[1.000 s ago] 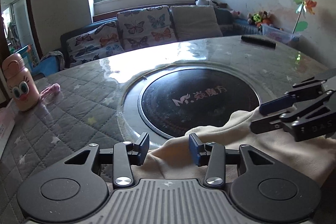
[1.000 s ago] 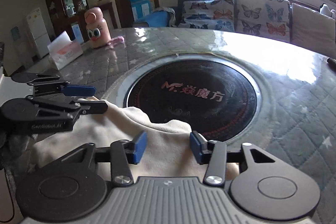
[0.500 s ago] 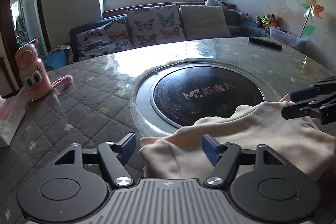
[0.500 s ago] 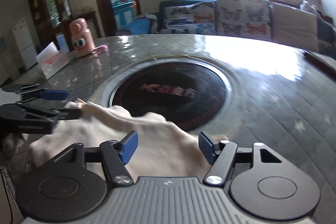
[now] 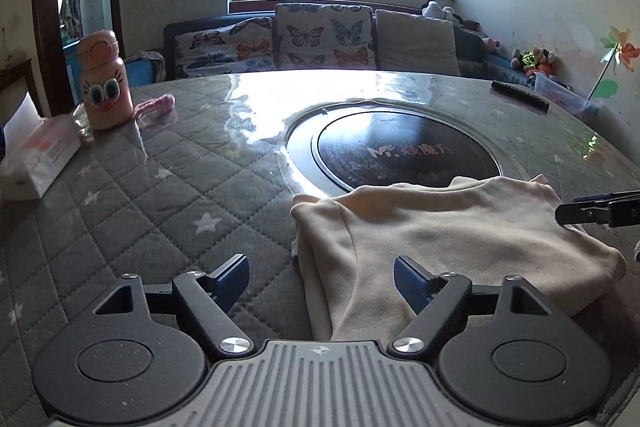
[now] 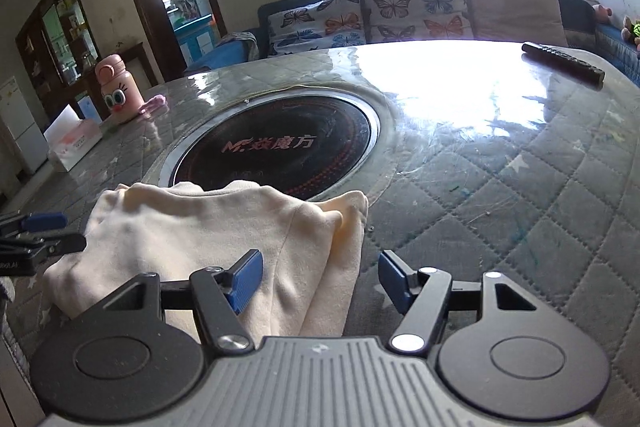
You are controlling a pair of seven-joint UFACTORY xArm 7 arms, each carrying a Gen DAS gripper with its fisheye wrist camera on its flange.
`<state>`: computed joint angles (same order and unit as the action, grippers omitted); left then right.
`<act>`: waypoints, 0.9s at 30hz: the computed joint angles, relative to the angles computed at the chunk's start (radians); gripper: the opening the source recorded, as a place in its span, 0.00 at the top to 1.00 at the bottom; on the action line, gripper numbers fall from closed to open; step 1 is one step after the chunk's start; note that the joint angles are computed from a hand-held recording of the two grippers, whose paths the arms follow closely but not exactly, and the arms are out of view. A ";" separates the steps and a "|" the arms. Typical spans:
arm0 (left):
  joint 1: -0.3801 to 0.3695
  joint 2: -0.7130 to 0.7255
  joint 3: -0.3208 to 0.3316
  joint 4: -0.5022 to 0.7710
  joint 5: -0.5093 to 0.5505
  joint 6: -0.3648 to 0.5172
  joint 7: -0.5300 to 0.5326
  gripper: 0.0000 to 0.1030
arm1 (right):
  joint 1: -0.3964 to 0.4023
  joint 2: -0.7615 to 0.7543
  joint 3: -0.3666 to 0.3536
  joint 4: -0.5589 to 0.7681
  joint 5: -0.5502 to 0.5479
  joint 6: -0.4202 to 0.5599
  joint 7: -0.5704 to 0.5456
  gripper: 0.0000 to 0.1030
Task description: Fold clothes
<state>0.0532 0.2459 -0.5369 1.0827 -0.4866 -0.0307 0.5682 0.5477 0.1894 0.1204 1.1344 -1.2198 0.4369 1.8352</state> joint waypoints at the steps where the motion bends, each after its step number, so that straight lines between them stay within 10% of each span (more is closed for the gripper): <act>1: 0.009 -0.001 -0.010 -0.003 -0.007 0.000 0.003 0.22 | 0.000 0.004 -0.001 0.002 -0.004 -0.003 0.008 0.39; 13: -0.017 0.028 0.022 0.048 -0.075 0.065 -0.008 0.43 | 0.008 0.032 -0.018 0.024 -0.063 -0.039 0.091 0.74; 27: -0.119 0.047 0.134 0.118 -0.219 0.168 0.043 0.63 | -0.001 0.033 -0.019 0.021 -0.101 -0.058 0.156 0.72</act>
